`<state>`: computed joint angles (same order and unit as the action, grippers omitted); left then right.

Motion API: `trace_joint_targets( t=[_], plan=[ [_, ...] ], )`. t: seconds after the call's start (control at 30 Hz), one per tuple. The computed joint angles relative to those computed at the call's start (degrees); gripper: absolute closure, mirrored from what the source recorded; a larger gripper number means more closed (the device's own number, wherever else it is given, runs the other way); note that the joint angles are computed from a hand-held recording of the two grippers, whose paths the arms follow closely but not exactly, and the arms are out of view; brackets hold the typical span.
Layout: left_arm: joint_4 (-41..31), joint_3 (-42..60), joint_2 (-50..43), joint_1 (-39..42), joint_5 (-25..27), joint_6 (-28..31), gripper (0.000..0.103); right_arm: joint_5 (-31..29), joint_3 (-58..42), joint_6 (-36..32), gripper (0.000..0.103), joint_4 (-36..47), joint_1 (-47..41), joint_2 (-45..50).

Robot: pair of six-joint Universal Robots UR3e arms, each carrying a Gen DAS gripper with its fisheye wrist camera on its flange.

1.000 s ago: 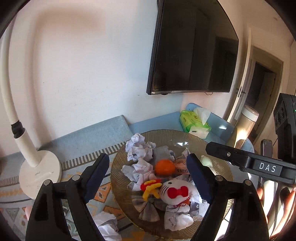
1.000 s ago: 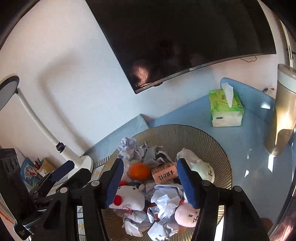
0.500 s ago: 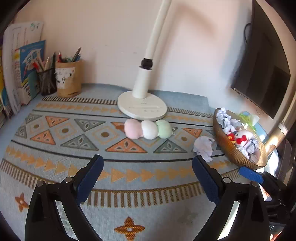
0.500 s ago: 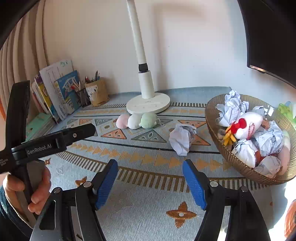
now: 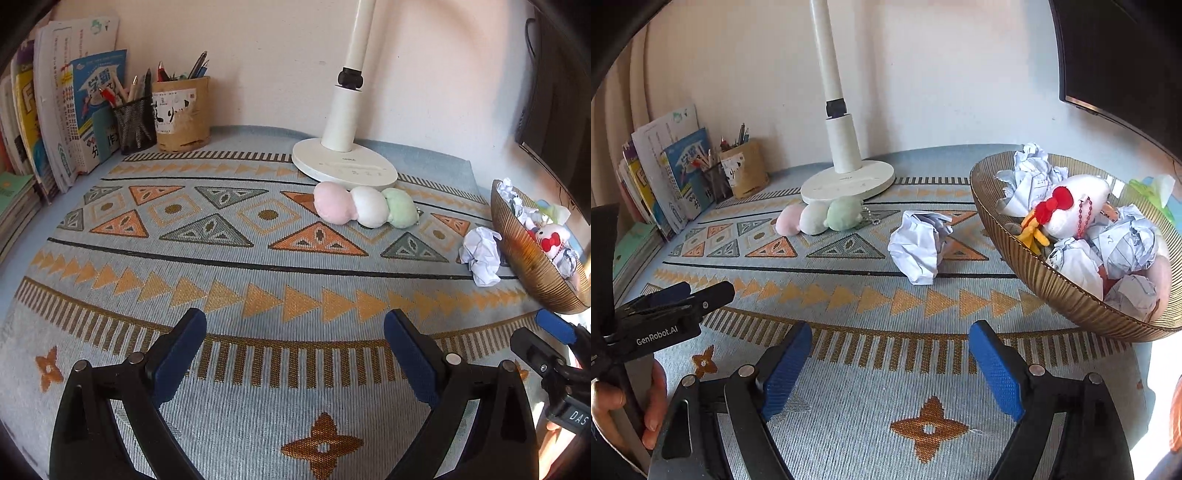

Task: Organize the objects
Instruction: 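Withdraw both tools from the bowl back over the rug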

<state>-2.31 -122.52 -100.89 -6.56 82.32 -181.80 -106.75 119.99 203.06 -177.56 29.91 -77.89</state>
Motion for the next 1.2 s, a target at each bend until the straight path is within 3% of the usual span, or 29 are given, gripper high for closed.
trace_joint_targets(
  t=[0.3,0.6,0.77,1.2],
  plan=[
    [-2.5,1.4,-0.7,-0.1,0.4,-0.2,0.006,-4.1,-2.7,0.7,0.012,2.6,2.0,1.8],
    [-2.1,1.2,-0.7,-0.1,0.6,-0.2,0.006,-5.1,-0.2,1.9,0.012,-0.4,1.9,0.4],
    [-2.0,1.3,-0.6,-0.6,1.5,-0.2,0.006,-3.2,5.4,3.3,0.012,-7.5,-0.3,-2.6],
    [-3.2,1.6,-0.6,0.1,-0.2,0.2,0.006,-0.7,5.6,5.8,0.012,-4.8,-3.0,-3.8]
  ],
)
